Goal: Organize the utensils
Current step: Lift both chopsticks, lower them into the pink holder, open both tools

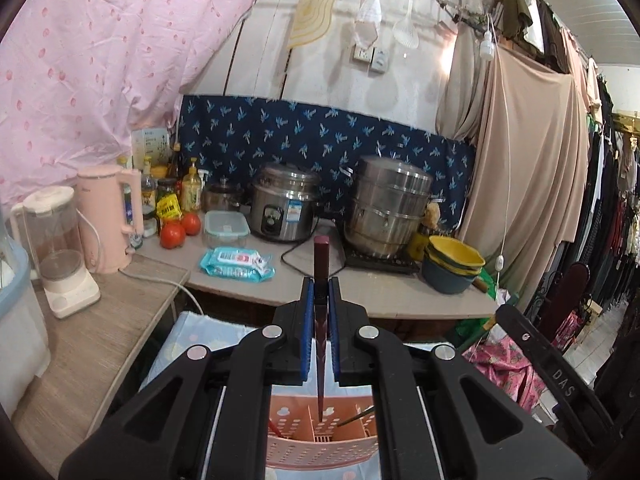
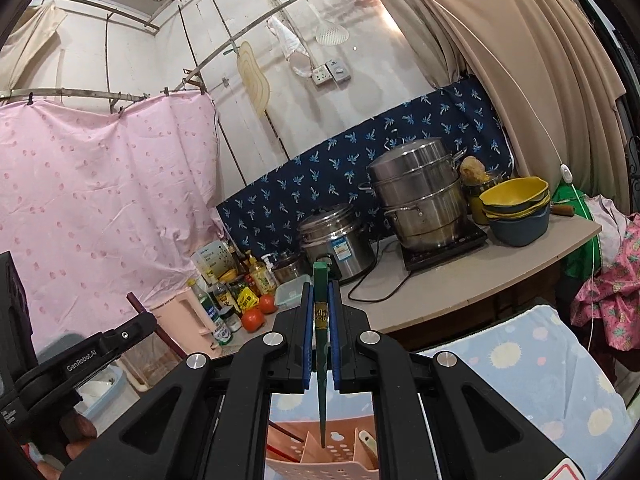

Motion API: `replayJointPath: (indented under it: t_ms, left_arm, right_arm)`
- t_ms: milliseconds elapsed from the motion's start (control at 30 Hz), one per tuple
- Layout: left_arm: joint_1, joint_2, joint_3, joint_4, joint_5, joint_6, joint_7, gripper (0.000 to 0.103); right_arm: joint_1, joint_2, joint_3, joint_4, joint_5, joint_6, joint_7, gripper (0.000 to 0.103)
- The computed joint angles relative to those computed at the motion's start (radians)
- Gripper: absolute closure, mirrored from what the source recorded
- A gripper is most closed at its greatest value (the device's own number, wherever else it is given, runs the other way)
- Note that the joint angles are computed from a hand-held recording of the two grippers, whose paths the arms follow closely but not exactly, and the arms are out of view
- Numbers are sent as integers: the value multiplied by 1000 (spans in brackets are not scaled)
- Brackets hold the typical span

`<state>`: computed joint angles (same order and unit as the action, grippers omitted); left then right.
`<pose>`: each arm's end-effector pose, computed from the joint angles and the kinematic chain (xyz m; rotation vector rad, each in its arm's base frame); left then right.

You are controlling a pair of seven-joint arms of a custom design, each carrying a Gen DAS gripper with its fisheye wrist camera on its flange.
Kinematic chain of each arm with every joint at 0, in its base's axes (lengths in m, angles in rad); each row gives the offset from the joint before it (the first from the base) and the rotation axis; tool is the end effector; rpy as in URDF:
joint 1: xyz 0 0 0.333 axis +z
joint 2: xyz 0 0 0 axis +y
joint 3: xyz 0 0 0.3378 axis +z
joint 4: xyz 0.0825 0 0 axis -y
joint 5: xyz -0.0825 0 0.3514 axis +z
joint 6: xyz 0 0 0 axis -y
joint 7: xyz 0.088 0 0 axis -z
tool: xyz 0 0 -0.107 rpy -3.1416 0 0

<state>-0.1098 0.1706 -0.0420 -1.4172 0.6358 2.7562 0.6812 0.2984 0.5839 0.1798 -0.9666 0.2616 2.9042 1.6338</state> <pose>0.6138 -0.1153 0.7597 -1.6694 1.2254 -1.1204 0.6770 0.2659 0.7218 -1.3248 1.1982 -0.4408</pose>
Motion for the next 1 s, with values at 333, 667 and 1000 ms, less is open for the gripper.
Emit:
replayJointPath:
  t_ms: [333, 667, 1000]
  left_arm:
    - [18, 17, -4, -79, -95, -3, 45, 96]
    - [-1, -23, 13, -144, 18, -13, -54, 67]
    - [33, -140, -36, -279, 94, -28, -125, 61]
  right_arm:
    - [6, 7, -8, -97, -12, -54, -15, 96]
    - [9, -53, -13, -216, -16, -12, -32, 75]
    - [-53, -208, 45, -457, 51, 72, -87, 69]
